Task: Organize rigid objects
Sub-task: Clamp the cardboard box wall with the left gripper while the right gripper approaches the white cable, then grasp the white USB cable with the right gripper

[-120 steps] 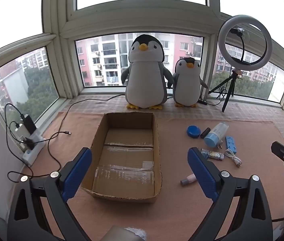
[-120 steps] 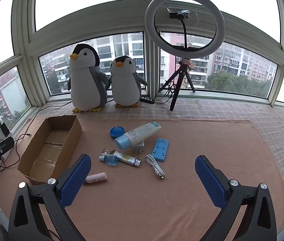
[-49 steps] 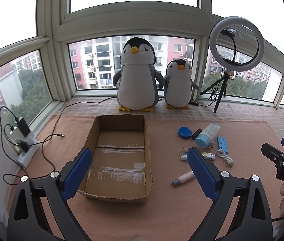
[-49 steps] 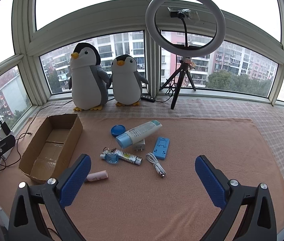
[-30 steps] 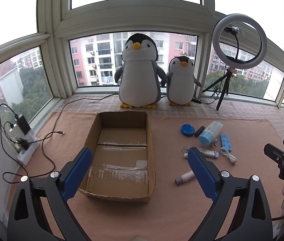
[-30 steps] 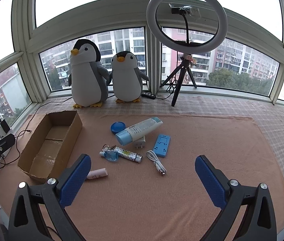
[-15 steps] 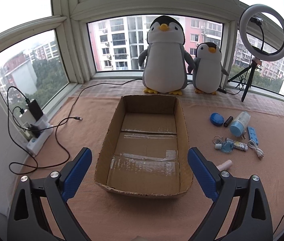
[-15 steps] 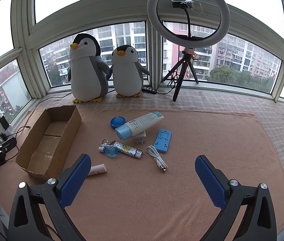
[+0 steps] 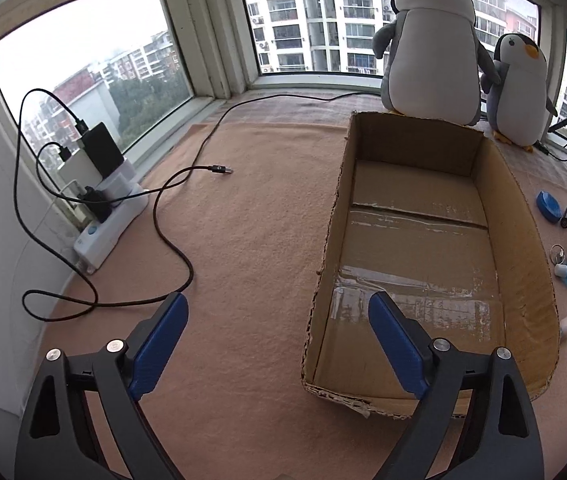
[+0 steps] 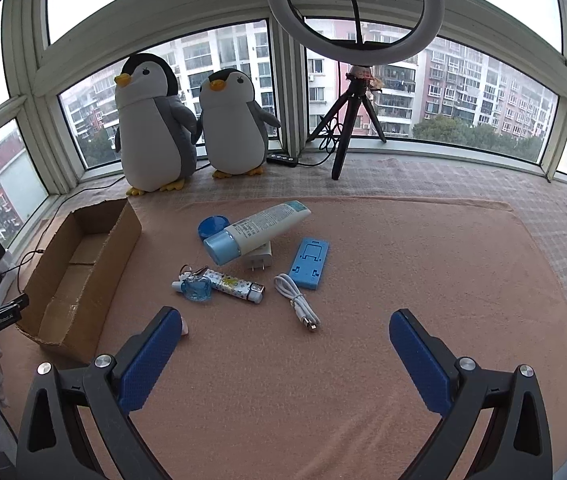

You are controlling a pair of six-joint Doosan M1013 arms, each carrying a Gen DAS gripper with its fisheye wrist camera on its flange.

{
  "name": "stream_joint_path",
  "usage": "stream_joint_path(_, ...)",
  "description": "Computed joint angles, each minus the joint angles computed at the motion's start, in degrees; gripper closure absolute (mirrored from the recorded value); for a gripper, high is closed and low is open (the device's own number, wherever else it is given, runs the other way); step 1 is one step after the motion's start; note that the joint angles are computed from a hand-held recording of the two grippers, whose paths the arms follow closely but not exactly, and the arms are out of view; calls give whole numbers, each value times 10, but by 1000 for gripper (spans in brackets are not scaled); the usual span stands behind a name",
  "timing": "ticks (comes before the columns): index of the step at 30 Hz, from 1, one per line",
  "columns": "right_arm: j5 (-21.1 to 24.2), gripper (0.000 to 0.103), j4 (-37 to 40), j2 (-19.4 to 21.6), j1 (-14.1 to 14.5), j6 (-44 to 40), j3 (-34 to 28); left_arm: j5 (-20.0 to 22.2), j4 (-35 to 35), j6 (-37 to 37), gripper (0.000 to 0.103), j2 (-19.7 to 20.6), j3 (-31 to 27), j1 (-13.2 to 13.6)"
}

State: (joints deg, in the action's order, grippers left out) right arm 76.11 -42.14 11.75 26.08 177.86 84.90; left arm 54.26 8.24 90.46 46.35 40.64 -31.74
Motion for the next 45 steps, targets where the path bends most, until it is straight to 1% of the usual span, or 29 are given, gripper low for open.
stream_joint_path(1, -2, 0, 3, -2, -2, 4, 5, 3, 3, 2, 12, 4, -4, 0)
stream_joint_path(4, -13, 0, 16, -5, -12, 8, 15, 18, 2, 9, 20, 17, -20, -1)
stream_joint_path(6, -17, 0, 22, -6, -19, 11, 20, 29, 2, 11, 23, 25, -31, -1)
stream_joint_path(11, -26, 0, 35, -10, -40, 12, 33, 47, 1, 20, 43, 37, -47, -3)
stream_joint_path(12, -32, 0, 41, -11, -45, 12, 35, 50, -1, 23, 45, 39, -50, -3)
stream_joint_path(14, -55, 1, 53, -17, -56, 12, 43, 57, -6, 30, 54, 42, -55, -4)
stream_joint_path(15, -66, 1, 60, -19, -62, 10, 46, 60, -10, 34, 55, 45, -59, -3)
stream_joint_path(17, -79, 1, 69, -20, -72, 5, 48, 63, -17, 41, 64, 46, -60, -4)
stream_joint_path(19, -94, 4, 79, -20, -83, -9, 51, 65, -24, 45, 70, 48, -61, -4)
stream_joint_path(22, -114, 20, 107, -18, -101, -49, 57, 64, -33, 51, 77, 48, -62, -4)
stream_joint_path(23, -122, 21, 116, -17, -105, -64, 60, 65, -36, 53, 79, 49, -63, -4)
stream_joint_path(27, -143, 33, 158, -10, -119, -126, 67, 65, -41, 60, 83, 53, -70, -4)
stream_joint_path(30, -142, 37, 172, -1, -122, -159, 65, 60, -41, 60, 84, 51, -65, -4)
stream_joint_path(33, -141, 44, 185, 8, -125, -188, 60, 59, -41, 61, 84, 51, -65, -4)
stream_joint_path(36, -128, 49, 188, 19, -125, -209, 52, 57, -40, 60, 84, 50, -63, -4)
stream_joint_path(39, -129, 59, 206, 24, -130, -226, 48, 55, -40, 60, 84, 50, -62, -4)
stream_joint_path(43, -120, 64, 215, 31, -131, -246, 43, 54, -41, 60, 84, 49, -61, -4)
stream_joint_path(45, -121, 72, 223, 31, -133, -256, 44, 54, -41, 59, 84, 49, -61, -4)
